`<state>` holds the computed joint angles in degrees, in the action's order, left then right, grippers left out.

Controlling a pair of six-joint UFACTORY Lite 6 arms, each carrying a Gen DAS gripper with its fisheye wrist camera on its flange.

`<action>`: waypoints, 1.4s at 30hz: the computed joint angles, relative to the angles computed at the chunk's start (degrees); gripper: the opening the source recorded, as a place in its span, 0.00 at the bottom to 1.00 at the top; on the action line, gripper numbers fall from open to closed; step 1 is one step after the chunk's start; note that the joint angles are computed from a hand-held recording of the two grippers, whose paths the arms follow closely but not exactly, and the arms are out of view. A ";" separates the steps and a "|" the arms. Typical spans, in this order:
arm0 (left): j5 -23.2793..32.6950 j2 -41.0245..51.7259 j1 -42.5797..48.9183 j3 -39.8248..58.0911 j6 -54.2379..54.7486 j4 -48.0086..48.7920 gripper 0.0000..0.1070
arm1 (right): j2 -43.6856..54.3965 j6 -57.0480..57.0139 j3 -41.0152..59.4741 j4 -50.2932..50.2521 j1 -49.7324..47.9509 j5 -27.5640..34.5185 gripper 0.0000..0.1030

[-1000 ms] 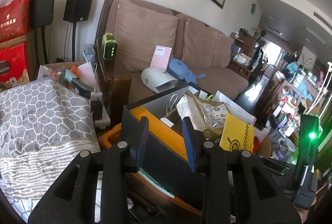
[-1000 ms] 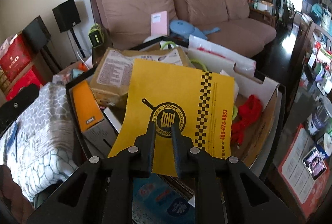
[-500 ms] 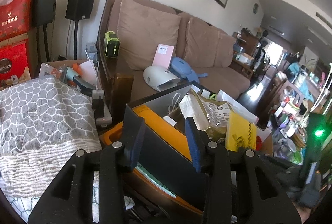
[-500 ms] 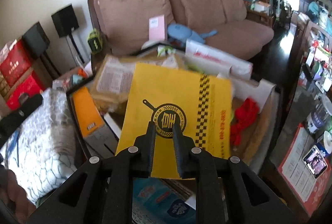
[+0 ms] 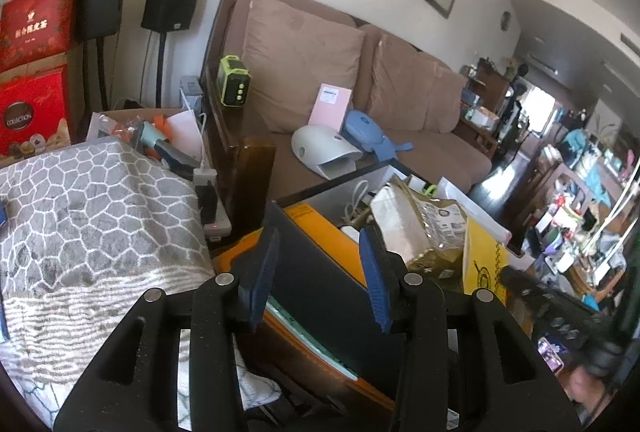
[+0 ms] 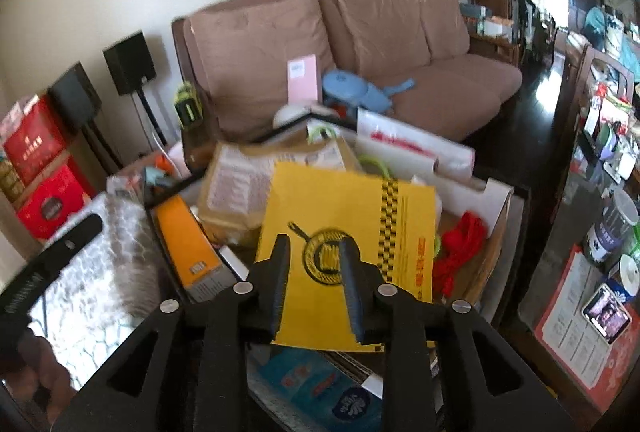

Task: Organize objects
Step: 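Open both grippers to release the yellow booklet in the box, then turn both open grippers away from the box toward the blue card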

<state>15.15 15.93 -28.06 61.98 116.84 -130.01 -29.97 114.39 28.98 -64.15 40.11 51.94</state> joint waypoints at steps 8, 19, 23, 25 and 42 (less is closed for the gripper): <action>-1.99 -1.54 4.01 -0.79 -10.96 11.17 0.37 | 3.21 1.39 5.36 -2.97 6.49 2.28 0.43; 1.99 -7.26 24.89 -6.01 -34.98 37.12 0.51 | 19.36 1.95 18.16 -5.37 9.64 -4.80 0.64; 3.44 -5.01 38.04 -4.25 -44.21 46.74 0.51 | 29.25 1.31 25.36 -5.85 9.06 -12.69 0.66; 2.79 -1.48 43.85 -0.81 -52.45 56.24 0.51 | 36.24 0.34 30.82 -5.84 8.78 -16.92 0.66; 16.61 36.07 58.43 39.56 -71.59 90.75 0.51 | 88.42 -66.87 86.11 62.07 3.52 -41.63 0.66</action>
<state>31.76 52.00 30.38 101.54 45.25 -39.26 58.45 47.52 115.09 -2.08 43.63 10.31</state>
